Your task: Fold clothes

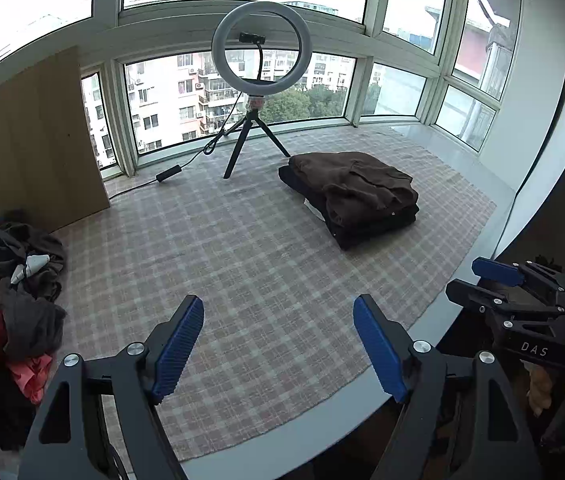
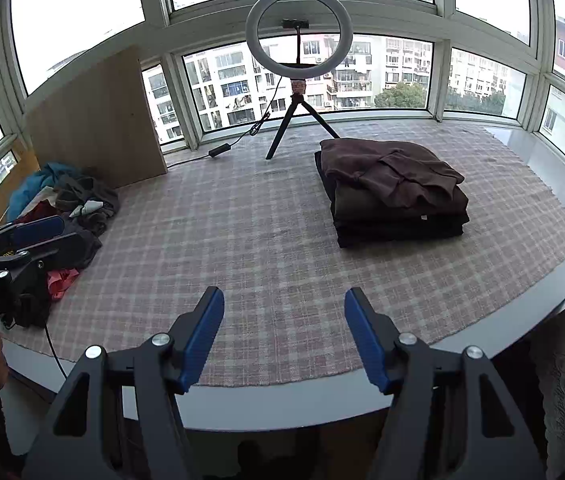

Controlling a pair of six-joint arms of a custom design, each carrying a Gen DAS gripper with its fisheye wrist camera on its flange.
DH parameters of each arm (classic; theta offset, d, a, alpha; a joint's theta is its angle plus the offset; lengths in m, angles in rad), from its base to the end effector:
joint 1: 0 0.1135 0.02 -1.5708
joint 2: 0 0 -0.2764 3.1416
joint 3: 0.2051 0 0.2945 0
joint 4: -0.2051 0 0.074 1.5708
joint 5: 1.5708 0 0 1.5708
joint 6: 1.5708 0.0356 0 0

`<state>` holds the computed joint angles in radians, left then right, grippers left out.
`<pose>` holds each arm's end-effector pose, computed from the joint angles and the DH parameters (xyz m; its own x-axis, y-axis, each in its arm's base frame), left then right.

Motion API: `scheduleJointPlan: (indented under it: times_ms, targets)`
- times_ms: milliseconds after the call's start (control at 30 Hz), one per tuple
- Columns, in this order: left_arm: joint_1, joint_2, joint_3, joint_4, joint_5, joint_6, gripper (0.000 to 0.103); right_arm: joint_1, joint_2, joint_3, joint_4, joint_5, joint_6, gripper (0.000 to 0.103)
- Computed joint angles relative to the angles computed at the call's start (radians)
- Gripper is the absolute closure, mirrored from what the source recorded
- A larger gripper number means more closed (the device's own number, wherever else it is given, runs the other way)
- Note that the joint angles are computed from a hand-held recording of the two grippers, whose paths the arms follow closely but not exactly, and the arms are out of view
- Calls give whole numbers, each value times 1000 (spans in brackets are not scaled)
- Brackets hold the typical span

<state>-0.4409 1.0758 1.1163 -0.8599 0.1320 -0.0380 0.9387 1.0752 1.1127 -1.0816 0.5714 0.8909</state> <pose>0.2232 -0.1105 0.3485 -0.6795 0.2790 -0.6785 0.4788 0.8694 -0.1220 0.1495 0.1715 0.3375 -0.7239 0.1185 -0.6796 0.0715 0.9927 0.0970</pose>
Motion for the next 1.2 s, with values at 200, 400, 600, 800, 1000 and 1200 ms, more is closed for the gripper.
scheduleJointPlan:
  times_ms: [200, 400, 600, 800, 1000, 1200]
  targets:
    - [46, -28, -5, -32, 19, 33, 27, 93, 57, 54, -56, 66, 83, 41]
    - [91, -42, -7, -47, 60, 66, 26, 133, 87, 82, -88, 94, 139, 41]
    - [99, -52, -14, -55, 77, 78, 26, 156, 104, 101, -119, 112, 183, 41]
    - [95, -60, -14, -58, 74, 90, 26, 163, 117, 112, -136, 119, 204, 41]
    - [120, -61, -17, -65, 70, 91, 26, 171, 159, 147, -161, 132, 214, 41]
    - [154, -55, -14, -72, 79, 112, 26, 175, 174, 156, -172, 139, 225, 41]
